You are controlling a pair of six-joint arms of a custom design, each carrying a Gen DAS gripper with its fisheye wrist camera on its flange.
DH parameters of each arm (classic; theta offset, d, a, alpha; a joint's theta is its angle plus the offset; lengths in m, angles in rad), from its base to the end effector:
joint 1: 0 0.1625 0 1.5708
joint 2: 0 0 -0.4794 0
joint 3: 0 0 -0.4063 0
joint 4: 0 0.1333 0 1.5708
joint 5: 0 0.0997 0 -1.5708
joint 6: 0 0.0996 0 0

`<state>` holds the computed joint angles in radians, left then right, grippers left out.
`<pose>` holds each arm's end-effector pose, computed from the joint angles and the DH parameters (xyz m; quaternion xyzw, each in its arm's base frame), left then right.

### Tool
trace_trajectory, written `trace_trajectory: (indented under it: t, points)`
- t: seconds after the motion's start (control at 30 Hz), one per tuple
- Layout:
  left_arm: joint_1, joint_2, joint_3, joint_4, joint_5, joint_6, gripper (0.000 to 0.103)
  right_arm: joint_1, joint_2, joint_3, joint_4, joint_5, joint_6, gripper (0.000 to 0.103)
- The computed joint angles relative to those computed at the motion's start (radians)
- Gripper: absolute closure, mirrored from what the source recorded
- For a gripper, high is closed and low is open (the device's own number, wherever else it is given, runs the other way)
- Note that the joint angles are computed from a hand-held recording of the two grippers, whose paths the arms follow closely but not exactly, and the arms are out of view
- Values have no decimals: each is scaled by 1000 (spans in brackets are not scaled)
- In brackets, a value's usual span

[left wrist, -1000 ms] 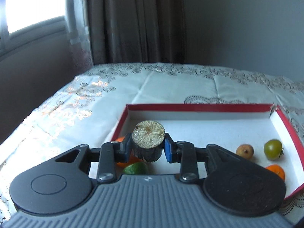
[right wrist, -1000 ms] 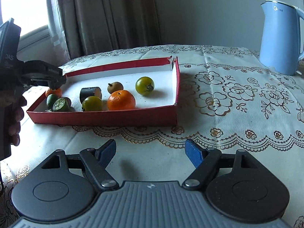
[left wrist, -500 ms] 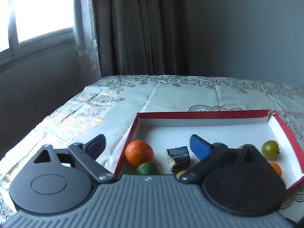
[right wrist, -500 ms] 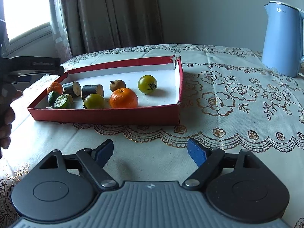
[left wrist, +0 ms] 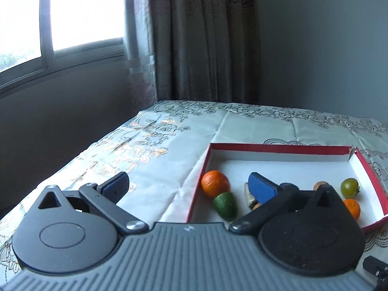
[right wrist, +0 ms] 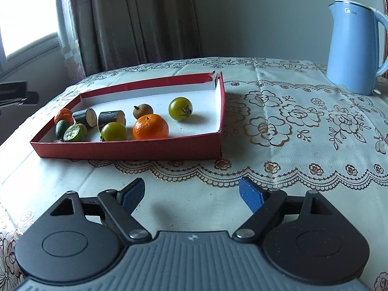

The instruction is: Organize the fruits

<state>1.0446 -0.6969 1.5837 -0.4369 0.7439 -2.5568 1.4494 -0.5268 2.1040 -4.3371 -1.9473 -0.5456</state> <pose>-0.1437 -0.6587 0.0362 0.2276 0.7716 -0.4766 0.3544 0.0312 -0.5427 0.0553 0.0688 -0.8176 0.4692 0.3266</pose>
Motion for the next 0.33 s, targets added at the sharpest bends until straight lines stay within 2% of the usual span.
trace_trajectory:
  t: [0.13, 0.33]
  points:
    - [3, -19, 18, 13, 4, -34, 0, 1, 4, -2, -13, -8, 4, 18]
    - [-1, -42, 51, -26, -4, -21, 0, 3, 6, -6, -16, -16, 2, 18]
